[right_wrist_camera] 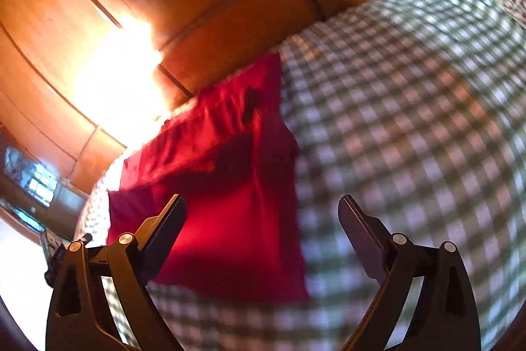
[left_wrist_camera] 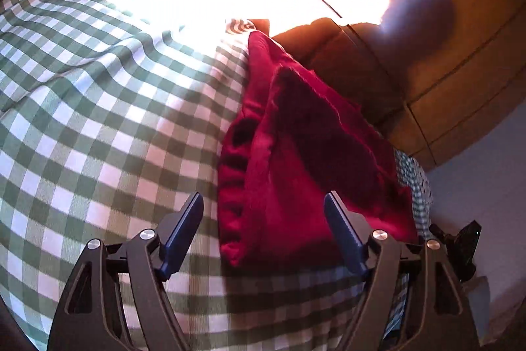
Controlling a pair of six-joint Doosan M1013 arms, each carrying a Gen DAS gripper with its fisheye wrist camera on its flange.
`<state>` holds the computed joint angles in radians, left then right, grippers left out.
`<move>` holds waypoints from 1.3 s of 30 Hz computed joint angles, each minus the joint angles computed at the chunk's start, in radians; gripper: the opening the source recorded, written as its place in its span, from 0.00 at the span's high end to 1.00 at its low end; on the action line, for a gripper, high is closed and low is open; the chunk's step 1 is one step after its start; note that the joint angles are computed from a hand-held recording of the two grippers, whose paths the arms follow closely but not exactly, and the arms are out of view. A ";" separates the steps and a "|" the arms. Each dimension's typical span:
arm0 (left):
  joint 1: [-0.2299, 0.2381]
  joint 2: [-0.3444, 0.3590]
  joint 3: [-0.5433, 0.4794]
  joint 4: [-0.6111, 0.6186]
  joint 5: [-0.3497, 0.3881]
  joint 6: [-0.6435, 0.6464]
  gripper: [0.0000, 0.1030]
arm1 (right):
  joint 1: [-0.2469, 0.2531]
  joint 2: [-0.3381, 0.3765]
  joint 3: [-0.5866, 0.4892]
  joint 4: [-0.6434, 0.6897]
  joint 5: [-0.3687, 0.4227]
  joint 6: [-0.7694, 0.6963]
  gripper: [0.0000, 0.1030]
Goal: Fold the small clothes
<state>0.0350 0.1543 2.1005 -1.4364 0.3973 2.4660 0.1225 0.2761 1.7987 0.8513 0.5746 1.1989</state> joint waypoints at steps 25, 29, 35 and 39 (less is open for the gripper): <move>-0.125 -0.187 0.183 0.348 0.029 -0.207 0.77 | -0.006 -0.164 0.159 -0.275 0.144 0.054 0.86; -0.125 -0.230 0.203 0.423 0.006 -0.287 0.61 | -0.015 -0.206 0.202 -0.304 0.162 0.084 0.87; -0.098 -0.211 0.151 0.332 -0.079 -0.153 0.47 | -0.011 -0.209 0.180 -0.347 0.040 0.155 0.40; -0.103 -0.150 0.089 0.337 -0.095 -0.134 0.48 | 0.023 -0.175 0.133 -0.453 -0.020 0.219 0.40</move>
